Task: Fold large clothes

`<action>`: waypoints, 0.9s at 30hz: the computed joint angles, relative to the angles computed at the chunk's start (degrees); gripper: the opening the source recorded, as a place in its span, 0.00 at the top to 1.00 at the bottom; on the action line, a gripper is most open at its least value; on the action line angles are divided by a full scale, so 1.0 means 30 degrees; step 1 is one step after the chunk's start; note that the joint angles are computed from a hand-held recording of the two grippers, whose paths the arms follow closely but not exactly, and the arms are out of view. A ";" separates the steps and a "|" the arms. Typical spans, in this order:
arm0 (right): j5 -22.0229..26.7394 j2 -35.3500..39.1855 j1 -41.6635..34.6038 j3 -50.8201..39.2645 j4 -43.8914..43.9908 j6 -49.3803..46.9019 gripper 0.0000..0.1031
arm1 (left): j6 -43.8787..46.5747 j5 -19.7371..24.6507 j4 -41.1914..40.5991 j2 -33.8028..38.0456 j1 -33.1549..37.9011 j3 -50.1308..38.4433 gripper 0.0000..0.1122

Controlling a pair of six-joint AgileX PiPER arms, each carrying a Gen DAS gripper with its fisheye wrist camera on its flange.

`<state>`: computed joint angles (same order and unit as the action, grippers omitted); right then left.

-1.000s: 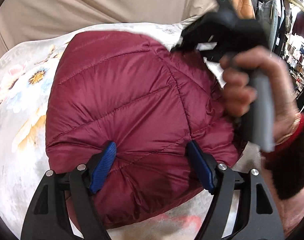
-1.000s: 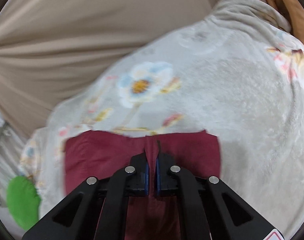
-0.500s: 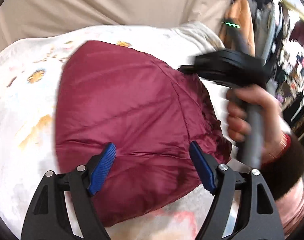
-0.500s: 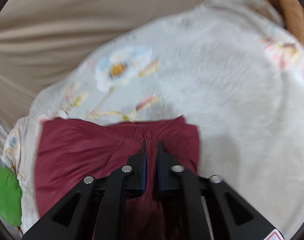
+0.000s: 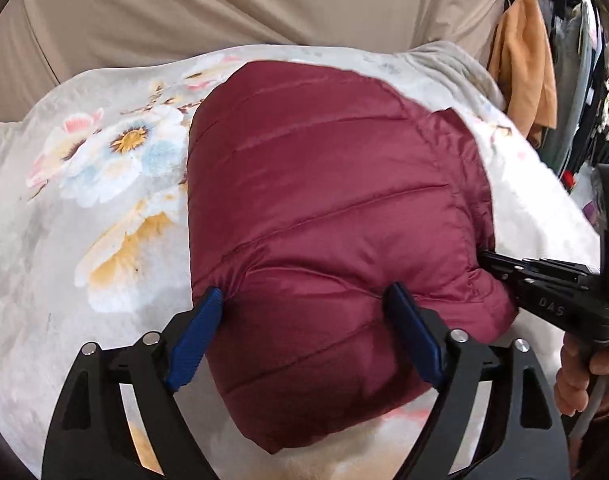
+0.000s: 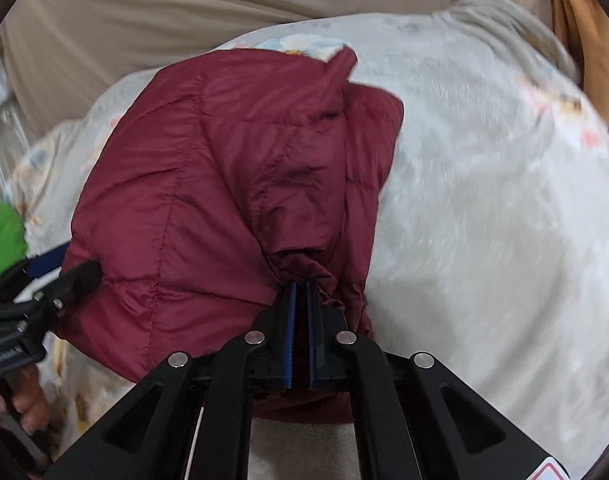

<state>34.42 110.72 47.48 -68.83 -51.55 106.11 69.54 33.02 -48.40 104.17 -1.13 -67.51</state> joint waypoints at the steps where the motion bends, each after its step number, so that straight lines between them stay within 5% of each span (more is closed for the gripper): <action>1: -0.0559 -0.0042 -0.0068 0.0458 -0.0834 0.1081 1.00 | -0.0055 -0.0259 0.0065 0.0156 -0.0104 -0.0034 0.25; 5: -0.1845 -0.0454 -0.0311 0.1506 -0.2203 0.3323 1.00 | -0.0115 -0.0761 0.0210 0.0209 -0.0162 0.0149 0.24; 10: 0.2694 -0.1321 0.1759 -0.0278 -0.0843 0.1298 0.95 | -0.0568 -0.0948 0.0419 0.0169 -0.0234 0.0162 0.24; 17: 0.2537 0.0555 0.1472 -0.1769 0.1931 -0.1841 0.99 | -0.0059 -0.1333 0.0274 -0.0054 -0.0336 0.0520 0.23; 23: 0.3541 -0.1696 0.1277 -0.2043 -0.0236 -0.1266 0.97 | -0.1037 0.1467 0.0127 -0.0001 0.0564 -0.1279 0.25; 27: 0.4151 -0.1014 -0.0662 -0.4994 0.0284 -0.4676 0.97 | -0.1238 0.0755 -0.0211 -0.0255 -0.0059 -0.2205 0.25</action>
<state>46.88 107.68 45.49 -83.81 -50.70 92.08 65.83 35.28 -49.03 103.40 -1.31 -74.13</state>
